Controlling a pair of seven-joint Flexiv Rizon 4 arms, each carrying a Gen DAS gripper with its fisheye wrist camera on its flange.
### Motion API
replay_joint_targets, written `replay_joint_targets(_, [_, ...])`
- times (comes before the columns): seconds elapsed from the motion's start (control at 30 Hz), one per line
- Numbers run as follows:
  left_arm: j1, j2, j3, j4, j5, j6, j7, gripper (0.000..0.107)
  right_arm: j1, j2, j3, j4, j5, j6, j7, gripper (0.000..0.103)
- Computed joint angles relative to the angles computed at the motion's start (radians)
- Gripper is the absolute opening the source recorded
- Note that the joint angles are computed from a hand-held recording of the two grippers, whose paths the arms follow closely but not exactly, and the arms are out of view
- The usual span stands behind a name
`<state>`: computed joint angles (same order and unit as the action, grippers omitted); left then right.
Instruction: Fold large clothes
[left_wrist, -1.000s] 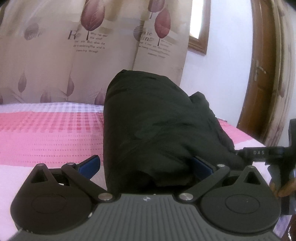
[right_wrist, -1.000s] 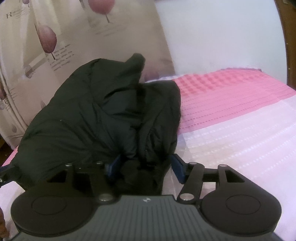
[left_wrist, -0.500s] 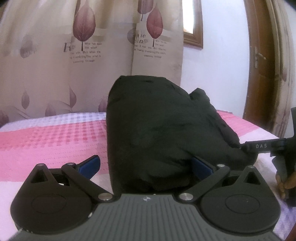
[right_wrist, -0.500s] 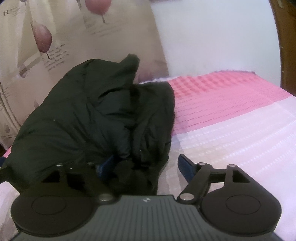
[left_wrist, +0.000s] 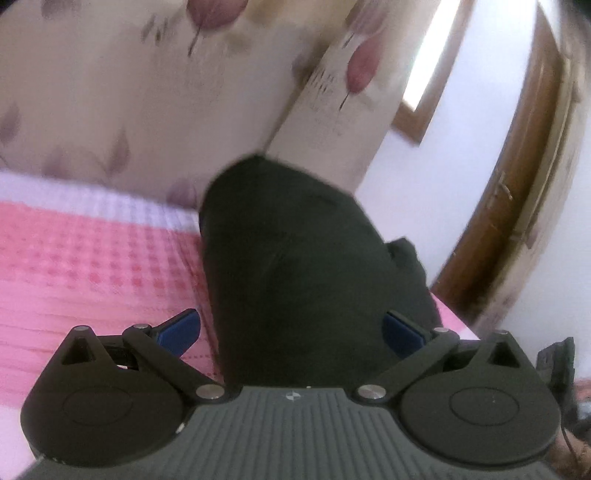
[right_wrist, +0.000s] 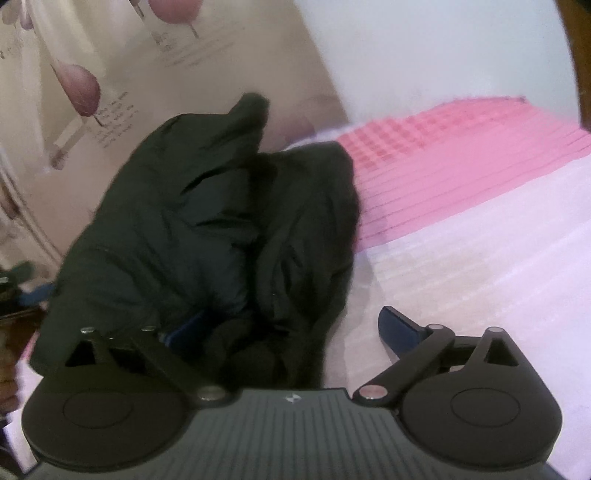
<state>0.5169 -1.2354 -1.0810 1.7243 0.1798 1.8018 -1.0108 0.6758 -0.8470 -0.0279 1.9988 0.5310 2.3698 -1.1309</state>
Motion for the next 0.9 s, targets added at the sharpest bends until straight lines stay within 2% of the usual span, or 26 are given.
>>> replay_joint_targets(0.1, [0.001, -0.06, -0.051, -0.092, -0.068, -0.215, 0.064, 0.103, -0.145, -0.015, 0.105, 0.034, -0.188, 0.085, 0.09, 0.102])
replay_joint_targets(0.17, [0.003, -0.106, -0.09, -0.134, -0.12, -0.316, 0.111, 0.103, -0.239, -0.033, 0.157, 0.052, -0.336, 0.134, 0.16, 0.103])
replay_joint_targets(0.4, [-0.026, -0.107, -0.07, -0.241, -0.244, -0.522, 0.228, 0.103, -0.435, -0.066, 0.201, 0.013, -0.711, 0.105, 0.354, 0.103])
replay_joint_targets(0.53, [-0.042, -0.098, -0.045, -0.281, -0.318, -0.607, 0.257, 0.103, -0.476, -0.097, 0.2, -0.05, -0.835, 0.082, 0.431, 0.103])
replay_joint_targets(0.6, [-0.044, -0.1, -0.043, -0.276, -0.349, -0.604, 0.271, 0.103, -0.455, -0.099, 0.181, -0.063, -0.842, 0.073, 0.426, 0.103])
replay_joint_targets(0.67, [-0.039, -0.103, -0.053, -0.237, -0.36, -0.535, 0.297, 0.101, -0.42, -0.093, 0.16, -0.064, -0.812, 0.065, 0.403, 0.101])
replay_joint_targets(0.7, [-0.038, -0.102, -0.059, -0.21, -0.357, -0.476, 0.315, 0.096, -0.407, -0.091, 0.157, -0.062, -0.794, 0.067, 0.395, 0.091])
replay_joint_targets(0.73, [-0.038, -0.1, -0.065, -0.18, -0.35, -0.412, 0.333, 0.093, -0.409, -0.096, 0.166, -0.064, -0.791, 0.081, 0.402, 0.076])
replay_joint_targets(0.8, [-0.042, -0.089, -0.071, -0.132, -0.346, -0.301, 0.353, 0.082, -0.365, -0.081, 0.141, -0.061, -0.733, 0.08, 0.37, 0.065])
replay_joint_targets(0.83, [-0.042, -0.084, -0.075, -0.109, -0.345, -0.253, 0.359, 0.08, -0.339, -0.068, 0.125, -0.055, -0.7, 0.075, 0.344, 0.058])
replay_joint_targets(0.9, [-0.04, -0.077, -0.078, -0.081, -0.326, -0.195, 0.35, 0.076, -0.307, -0.048, 0.113, -0.052, -0.647, 0.066, 0.314, 0.05])
